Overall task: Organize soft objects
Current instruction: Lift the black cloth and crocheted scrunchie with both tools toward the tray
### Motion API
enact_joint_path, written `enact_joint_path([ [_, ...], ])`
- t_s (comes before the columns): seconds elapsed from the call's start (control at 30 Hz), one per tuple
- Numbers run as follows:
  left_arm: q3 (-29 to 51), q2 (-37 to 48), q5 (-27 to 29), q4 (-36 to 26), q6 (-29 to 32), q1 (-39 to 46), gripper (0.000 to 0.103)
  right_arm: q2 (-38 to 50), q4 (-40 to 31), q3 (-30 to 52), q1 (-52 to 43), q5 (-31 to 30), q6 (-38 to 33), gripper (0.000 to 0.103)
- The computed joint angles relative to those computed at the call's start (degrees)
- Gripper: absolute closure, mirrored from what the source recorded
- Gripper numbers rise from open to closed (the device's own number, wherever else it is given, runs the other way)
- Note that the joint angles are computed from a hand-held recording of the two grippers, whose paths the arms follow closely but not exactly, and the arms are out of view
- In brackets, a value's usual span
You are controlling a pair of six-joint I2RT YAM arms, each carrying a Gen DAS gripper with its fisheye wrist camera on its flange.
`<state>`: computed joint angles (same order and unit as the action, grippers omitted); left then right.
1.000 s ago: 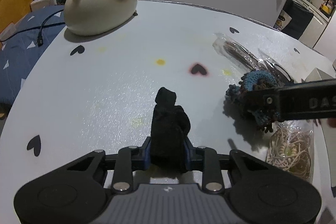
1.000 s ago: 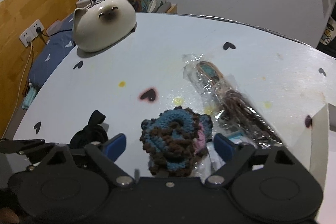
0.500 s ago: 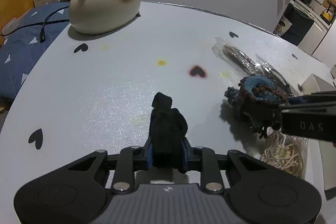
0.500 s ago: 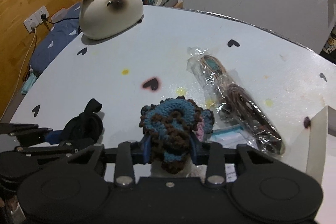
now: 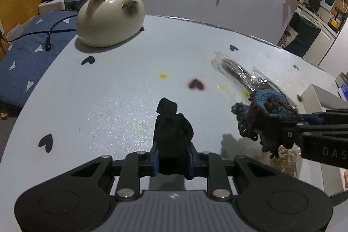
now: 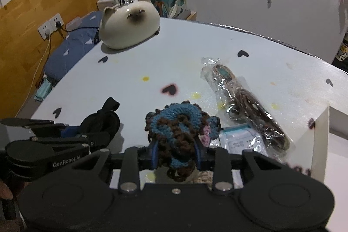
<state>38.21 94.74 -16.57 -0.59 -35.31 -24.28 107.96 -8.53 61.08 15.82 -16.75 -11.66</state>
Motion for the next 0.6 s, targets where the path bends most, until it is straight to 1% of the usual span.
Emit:
enact_joint_path([
  [0.3,-0.8,-5.8,-4.6,-3.8,-3.4,-4.8,0.077,-9.4,1.4,-7.5,-3.4,-2.7,1.1,0.071],
  [0.47,-0.1,-8.4,-8.1,-7.3,-6.7,-8.9,0.077,-15.3,2.2,-12.0,-7.0,-6.4,0.6,0.071],
  [0.6,1.8,-9.3,-11.4,-10.9,-10.3,-12.6,0.077,-19.1,1.5,-13.9,-10.5,-10.3,-0.9,0.071],
])
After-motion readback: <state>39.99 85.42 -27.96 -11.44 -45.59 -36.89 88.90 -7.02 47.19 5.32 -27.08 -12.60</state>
